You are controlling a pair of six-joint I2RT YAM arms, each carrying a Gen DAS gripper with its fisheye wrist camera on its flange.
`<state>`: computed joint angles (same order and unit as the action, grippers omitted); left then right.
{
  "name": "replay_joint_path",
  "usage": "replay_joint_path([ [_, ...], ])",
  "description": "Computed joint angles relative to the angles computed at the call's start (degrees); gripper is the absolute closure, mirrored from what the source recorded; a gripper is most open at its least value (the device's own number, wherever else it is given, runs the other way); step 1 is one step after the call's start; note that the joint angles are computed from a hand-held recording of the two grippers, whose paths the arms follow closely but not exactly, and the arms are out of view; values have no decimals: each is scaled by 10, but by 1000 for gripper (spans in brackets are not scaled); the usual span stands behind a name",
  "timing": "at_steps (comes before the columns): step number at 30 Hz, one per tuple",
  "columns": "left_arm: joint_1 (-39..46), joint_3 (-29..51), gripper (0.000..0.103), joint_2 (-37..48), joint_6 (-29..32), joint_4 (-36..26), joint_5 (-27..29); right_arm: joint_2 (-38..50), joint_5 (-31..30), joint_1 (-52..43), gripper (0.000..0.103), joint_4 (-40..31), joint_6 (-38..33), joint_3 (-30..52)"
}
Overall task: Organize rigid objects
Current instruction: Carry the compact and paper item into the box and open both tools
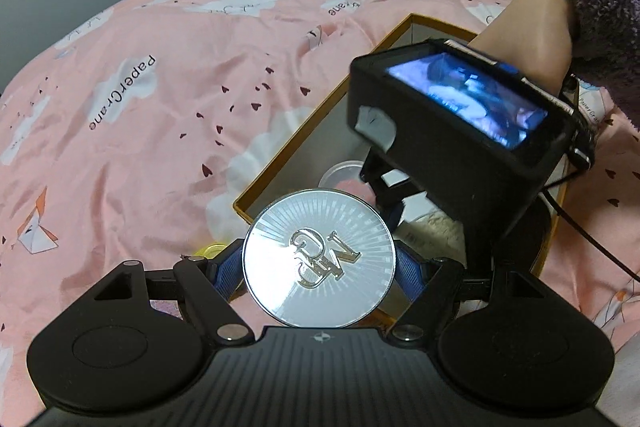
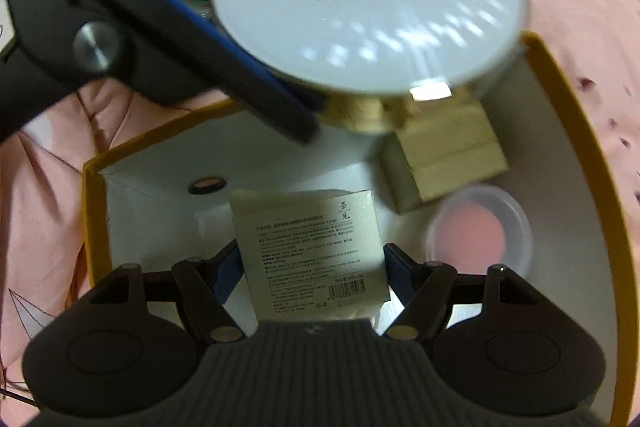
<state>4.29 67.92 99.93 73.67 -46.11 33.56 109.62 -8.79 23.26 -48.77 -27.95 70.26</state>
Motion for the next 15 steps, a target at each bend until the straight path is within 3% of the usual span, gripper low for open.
replay_joint_path([
  [8,-6,-2,16,4,5,0,-6,-2,-1,8,30,54,-21,-22],
  [15,-10,-12,16,-10,28,-20,0,-55,7,0,30,42,7,-48],
])
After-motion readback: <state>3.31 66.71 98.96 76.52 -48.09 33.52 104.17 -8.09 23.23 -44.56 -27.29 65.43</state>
